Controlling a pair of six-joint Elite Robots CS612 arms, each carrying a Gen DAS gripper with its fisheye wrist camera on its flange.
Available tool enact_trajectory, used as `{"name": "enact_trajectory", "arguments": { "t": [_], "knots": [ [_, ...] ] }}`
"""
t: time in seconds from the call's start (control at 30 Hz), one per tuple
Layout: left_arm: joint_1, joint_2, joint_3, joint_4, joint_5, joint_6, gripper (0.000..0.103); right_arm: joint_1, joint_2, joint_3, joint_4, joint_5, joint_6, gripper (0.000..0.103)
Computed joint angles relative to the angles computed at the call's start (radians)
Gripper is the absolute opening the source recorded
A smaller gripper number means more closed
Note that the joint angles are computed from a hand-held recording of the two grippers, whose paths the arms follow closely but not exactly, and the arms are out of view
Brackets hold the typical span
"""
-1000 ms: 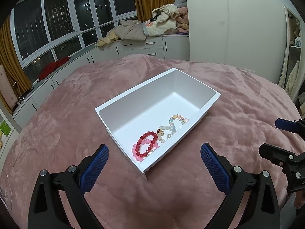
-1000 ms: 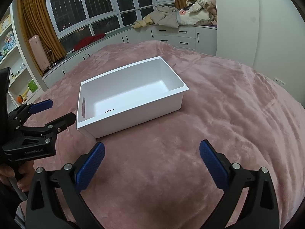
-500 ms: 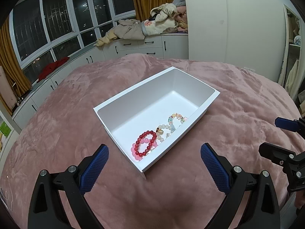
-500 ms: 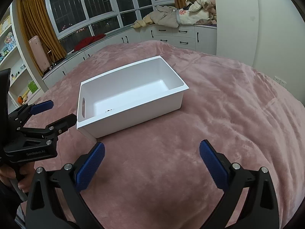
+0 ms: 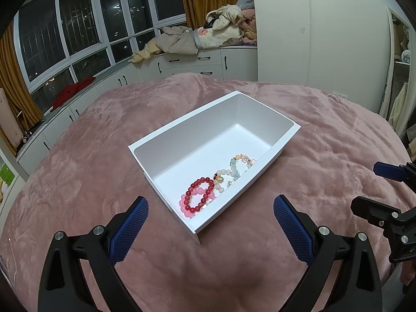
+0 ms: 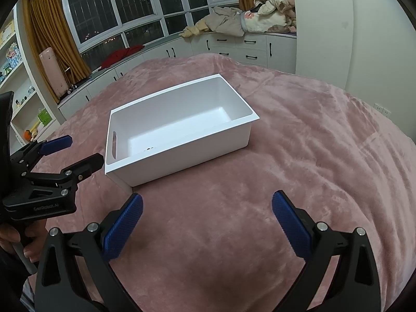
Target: Organize jewelry
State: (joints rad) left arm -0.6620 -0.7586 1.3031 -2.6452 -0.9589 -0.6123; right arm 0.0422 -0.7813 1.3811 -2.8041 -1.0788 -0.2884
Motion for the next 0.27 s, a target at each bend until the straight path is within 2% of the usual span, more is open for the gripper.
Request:
{"name": "enact_trajectory", "arguments": {
  "t": [0.27],
  "knots": [
    [-0.001, 0.0, 0.001, 0.009, -0.01, -0.009, 0.098, 0.002, 0.001, 0.0, 0.003, 0.001, 0.005, 0.098]
  ]
}}
